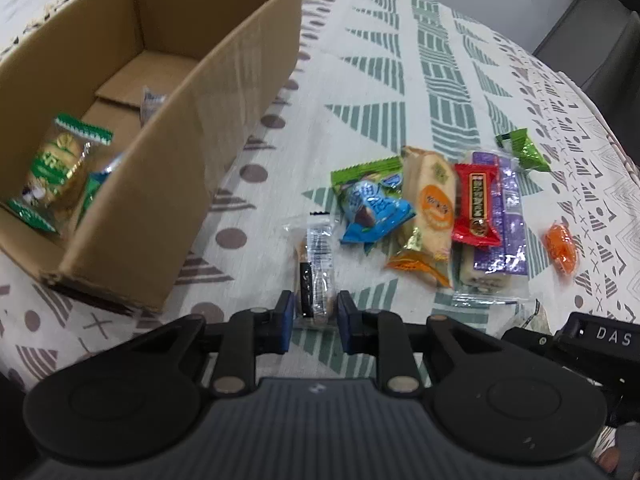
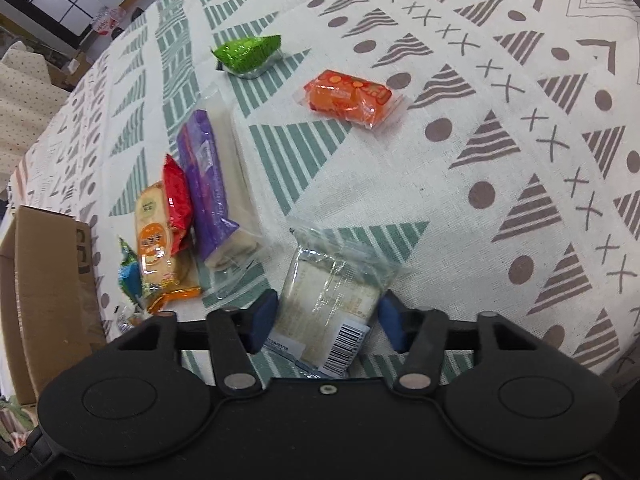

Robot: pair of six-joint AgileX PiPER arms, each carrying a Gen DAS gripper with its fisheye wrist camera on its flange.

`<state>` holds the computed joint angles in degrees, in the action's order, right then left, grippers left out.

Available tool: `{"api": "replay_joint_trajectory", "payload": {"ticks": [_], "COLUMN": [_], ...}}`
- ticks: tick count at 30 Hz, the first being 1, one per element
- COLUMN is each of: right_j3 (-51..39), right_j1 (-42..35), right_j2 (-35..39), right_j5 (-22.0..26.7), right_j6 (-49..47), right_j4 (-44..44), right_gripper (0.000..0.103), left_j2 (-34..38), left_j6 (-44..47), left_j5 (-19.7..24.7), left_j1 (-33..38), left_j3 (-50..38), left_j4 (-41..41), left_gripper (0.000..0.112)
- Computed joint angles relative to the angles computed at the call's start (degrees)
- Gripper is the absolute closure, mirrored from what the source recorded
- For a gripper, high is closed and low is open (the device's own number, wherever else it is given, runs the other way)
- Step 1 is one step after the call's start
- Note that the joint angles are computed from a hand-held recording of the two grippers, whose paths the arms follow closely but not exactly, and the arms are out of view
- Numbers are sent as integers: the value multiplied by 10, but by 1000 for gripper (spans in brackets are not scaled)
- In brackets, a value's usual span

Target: Organize snacks

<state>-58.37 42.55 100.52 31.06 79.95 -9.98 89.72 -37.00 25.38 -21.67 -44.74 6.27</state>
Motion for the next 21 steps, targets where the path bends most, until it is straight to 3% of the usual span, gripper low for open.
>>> {"api": "replay_joint_trajectory", "payload": {"ticks": [2, 21], "right_j3": [5, -23], "right_j1": [2, 65], "right_j2": [-11, -66], "right_j5": [2, 29], "right_j6": [9, 112], "right_j4": [-10, -118], "right_gripper": [55, 56], "left_j2": [-17, -133], "left_j6": [-15, 71], "left_j5": [-2, 29], "left_j1": [-9, 10], "left_j3": [3, 16], "left_j4": [22, -54], "left_gripper": [93, 101]}}
